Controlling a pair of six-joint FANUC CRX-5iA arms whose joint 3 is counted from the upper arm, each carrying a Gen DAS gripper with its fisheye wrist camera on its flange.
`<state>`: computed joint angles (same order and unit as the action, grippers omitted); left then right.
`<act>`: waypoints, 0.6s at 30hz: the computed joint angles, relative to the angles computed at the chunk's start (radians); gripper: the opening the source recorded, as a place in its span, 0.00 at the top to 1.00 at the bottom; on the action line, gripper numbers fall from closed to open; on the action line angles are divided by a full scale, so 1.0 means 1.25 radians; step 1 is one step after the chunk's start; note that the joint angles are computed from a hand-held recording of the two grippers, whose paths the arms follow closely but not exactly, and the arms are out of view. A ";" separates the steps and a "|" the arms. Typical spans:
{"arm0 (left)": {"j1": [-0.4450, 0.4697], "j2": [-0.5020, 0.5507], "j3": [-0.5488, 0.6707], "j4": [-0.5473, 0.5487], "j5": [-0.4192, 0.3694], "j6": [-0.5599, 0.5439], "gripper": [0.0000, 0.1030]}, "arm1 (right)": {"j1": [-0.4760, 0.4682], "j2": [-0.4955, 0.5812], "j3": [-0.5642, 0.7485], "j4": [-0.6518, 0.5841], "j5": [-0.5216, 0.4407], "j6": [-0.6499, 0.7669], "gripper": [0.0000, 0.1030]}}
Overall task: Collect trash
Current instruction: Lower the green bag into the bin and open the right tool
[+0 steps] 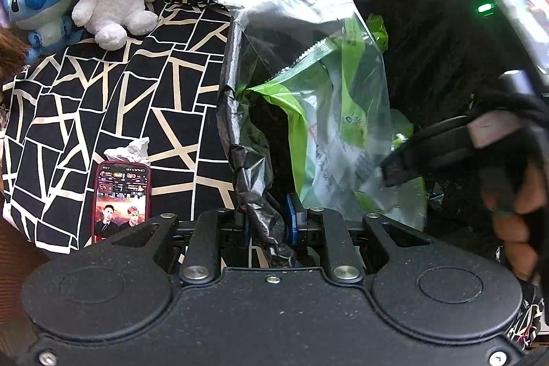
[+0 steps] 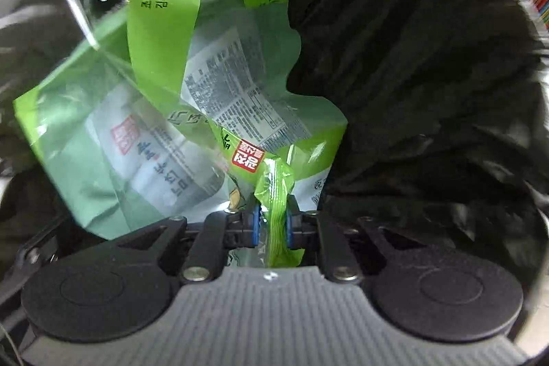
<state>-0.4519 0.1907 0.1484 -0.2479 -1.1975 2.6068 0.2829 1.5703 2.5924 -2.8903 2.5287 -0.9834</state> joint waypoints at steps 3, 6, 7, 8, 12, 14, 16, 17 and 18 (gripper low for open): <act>0.001 -0.001 -0.002 0.001 0.001 -0.001 0.83 | 0.015 0.007 -0.013 0.035 -0.001 0.017 0.77; 0.001 0.000 -0.001 0.002 0.000 -0.001 0.83 | 0.025 0.009 -0.039 0.046 -0.007 0.013 0.70; 0.001 0.001 0.001 0.001 -0.001 -0.001 0.83 | 0.028 0.012 -0.042 0.053 -0.006 0.015 0.68; 0.000 0.002 0.003 0.001 -0.002 -0.001 0.83 | 0.026 0.015 -0.043 0.059 -0.002 0.021 0.67; 0.000 0.002 0.003 0.002 -0.003 -0.004 0.83 | 0.027 0.024 -0.049 0.066 0.000 0.035 0.64; 0.001 0.003 0.004 0.002 -0.003 -0.005 0.83 | 0.029 0.021 -0.062 0.075 -0.002 0.041 0.61; 0.001 0.001 0.001 0.003 -0.001 -0.004 0.83 | 0.033 0.006 -0.077 0.085 -0.003 0.040 0.52; 0.002 0.000 -0.001 0.004 0.001 -0.004 0.83 | 0.030 -0.006 -0.094 0.078 -0.008 0.032 0.45; 0.003 -0.002 -0.004 0.004 0.003 -0.004 0.83 | 0.021 -0.019 -0.113 0.066 -0.019 0.031 0.31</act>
